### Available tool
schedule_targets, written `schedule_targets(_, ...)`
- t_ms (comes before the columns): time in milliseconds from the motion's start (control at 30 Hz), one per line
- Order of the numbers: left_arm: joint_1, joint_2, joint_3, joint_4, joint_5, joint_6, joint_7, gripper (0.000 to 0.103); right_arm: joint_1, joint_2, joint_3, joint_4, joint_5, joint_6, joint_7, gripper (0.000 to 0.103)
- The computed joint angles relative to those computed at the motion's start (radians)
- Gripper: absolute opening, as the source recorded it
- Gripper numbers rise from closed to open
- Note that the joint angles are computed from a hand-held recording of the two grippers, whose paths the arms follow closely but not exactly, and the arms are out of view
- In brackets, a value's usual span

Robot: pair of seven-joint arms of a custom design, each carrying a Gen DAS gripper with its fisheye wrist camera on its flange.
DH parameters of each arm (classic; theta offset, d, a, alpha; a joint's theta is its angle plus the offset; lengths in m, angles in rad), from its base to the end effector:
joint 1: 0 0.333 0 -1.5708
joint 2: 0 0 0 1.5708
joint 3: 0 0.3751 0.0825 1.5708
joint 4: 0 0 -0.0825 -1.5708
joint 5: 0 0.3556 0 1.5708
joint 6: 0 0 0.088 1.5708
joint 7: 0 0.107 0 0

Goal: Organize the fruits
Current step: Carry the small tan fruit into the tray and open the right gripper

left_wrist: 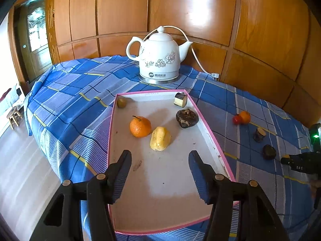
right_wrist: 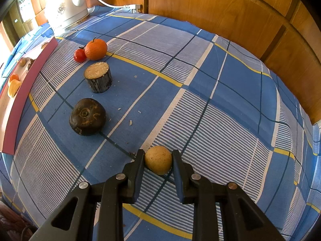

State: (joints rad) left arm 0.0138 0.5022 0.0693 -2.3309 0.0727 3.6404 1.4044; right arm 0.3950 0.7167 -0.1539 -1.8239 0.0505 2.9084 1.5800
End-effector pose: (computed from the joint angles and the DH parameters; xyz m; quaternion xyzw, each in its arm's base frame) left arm 0.5763 0.0349 0.2981 -0.6967 0.6005 -0.2818 0.2732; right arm 0.6749 0.1812 0.2516 -0.7727 0.6055 -0.1431 0.1260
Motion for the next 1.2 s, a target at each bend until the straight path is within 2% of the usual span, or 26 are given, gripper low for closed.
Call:
schedule_targets(333,0.033,0.002,-0.016,-0.016,0.019,0.014,-0.022,0.061,0.004,0.000,-0.005,-0.002,0.001,0.006,0.000,0.027)
schedule_targets(633,0.044,0.003,-0.021,-0.013,0.036,0.015,-0.038,0.061,-0.015,-0.003,0.014,0.014,0.014,-0.018,-0.003,0.027)
schedule_targets(867,0.067,0.002,-0.036,-0.011,0.060,0.005,-0.066,0.066,-0.020,-0.013,0.030,0.019,0.015,-0.037,-0.011,0.027)
schedule_targets(1033,0.079,0.002,-0.042,-0.015,0.080,0.013,-0.080,0.066,-0.083,-0.044,0.145,0.006,0.073,-0.014,-0.092,0.027)
schedule_targets(1200,0.114,0.000,-0.060,-0.016,0.110,0.015,-0.115,0.066,-0.127,-0.046,0.289,0.035,0.156,0.003,-0.235,0.027)
